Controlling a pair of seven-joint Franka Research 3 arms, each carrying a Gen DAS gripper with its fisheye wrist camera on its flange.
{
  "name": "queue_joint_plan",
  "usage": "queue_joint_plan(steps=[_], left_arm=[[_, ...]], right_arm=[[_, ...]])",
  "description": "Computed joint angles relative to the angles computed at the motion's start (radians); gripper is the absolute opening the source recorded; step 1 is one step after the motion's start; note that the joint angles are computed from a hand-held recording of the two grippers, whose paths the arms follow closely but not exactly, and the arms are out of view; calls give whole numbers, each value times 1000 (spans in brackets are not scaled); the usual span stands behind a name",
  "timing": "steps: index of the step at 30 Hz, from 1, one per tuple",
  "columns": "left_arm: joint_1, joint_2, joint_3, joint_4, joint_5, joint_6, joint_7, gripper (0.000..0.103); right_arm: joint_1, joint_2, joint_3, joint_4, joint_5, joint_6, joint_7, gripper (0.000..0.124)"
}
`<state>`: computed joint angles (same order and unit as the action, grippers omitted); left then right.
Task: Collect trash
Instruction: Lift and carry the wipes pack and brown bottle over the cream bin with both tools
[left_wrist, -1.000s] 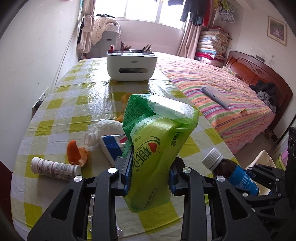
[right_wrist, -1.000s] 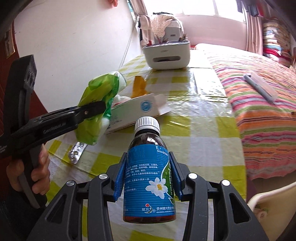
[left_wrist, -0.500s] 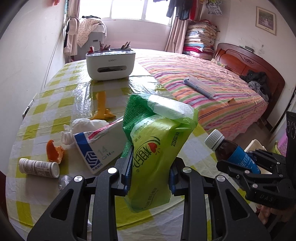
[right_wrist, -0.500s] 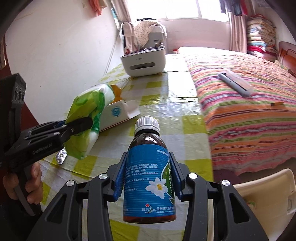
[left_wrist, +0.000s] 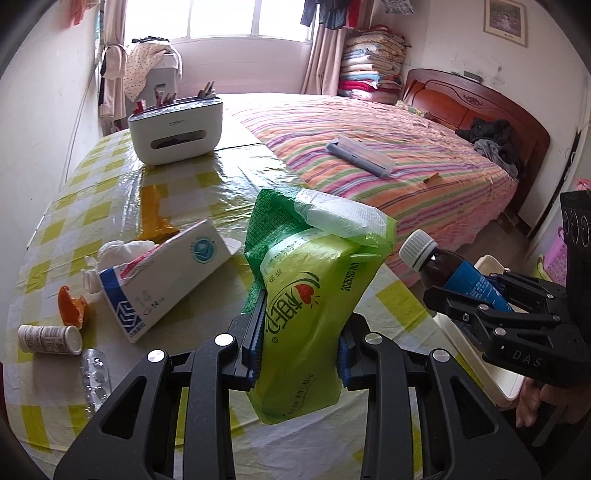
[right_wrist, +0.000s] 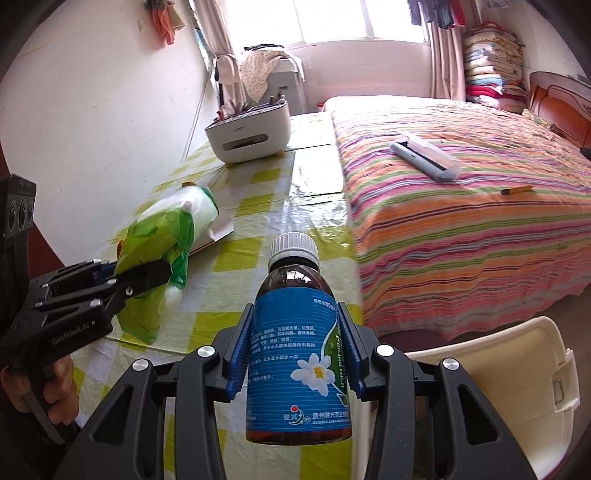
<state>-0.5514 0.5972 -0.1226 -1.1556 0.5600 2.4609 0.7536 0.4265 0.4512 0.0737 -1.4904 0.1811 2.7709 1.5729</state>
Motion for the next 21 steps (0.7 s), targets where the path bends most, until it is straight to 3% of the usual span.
queue_joint_plan(steps=[21], left_arm=[[-74,149,-5,232,-79,-75,148,30]], right_arm=[[-27,-122,-57,-194,-45,109,126,42]])
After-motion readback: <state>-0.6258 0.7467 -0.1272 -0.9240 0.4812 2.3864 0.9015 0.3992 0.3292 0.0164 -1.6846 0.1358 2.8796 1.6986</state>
